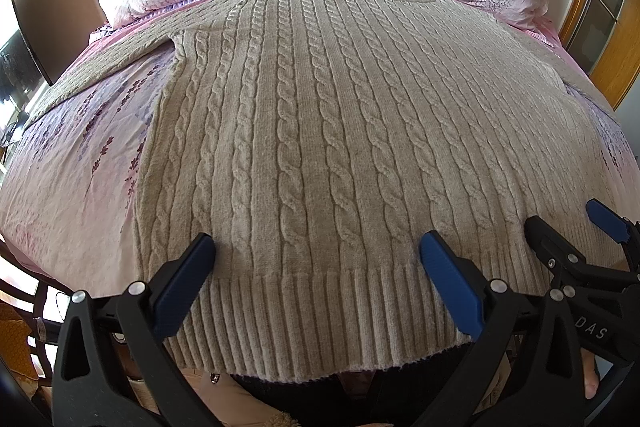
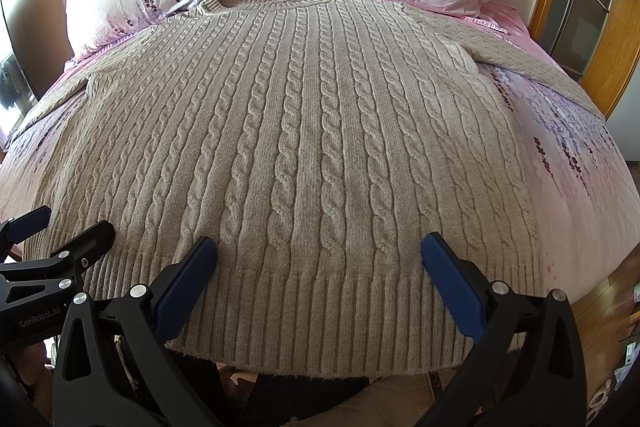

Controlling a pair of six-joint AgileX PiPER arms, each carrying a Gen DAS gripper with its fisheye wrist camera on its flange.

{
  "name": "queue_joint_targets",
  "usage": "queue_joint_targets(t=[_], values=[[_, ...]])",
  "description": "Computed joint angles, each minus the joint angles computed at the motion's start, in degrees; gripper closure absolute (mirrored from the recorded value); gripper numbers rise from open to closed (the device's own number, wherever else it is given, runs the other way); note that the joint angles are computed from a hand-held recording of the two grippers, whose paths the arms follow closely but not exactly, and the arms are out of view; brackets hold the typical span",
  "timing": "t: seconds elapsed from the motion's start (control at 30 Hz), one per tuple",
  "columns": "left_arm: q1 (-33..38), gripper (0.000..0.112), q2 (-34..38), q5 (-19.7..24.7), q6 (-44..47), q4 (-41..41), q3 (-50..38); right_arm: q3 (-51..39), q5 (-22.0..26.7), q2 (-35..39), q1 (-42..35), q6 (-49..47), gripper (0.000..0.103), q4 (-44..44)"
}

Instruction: Fold small clothes

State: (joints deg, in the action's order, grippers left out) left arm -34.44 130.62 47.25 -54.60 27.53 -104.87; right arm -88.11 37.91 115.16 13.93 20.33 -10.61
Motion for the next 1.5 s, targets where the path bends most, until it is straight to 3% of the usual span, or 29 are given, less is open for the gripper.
queue_joint_targets(t=[0.87, 1.13, 1.33, 1.5], values=[[0.0, 0.011, 0.01, 0.0, -0.02, 0.02, -0.01, -0.04, 0.07, 0.04, 0.07, 0.08, 0.002, -0.06], [0.28, 0.011, 1.19, 2.2, 2.3, -1.74, -3.22, -1.7, 2.13, 0.68, -0.24, -1.55, 0.002, 1.1], [1.31, 0.011, 2.14, 3.96, 6.86, -4.76, -5.48, -3.71, 3.45, 1.71, -1.47, -9.05, 0.002, 5.17], [2.67, 0.011, 2.6, 3.59, 10.06, -6.39, -6.96, -2.76, 1.3, 1.44, -3.44, -19.12, 0.002, 11.45]])
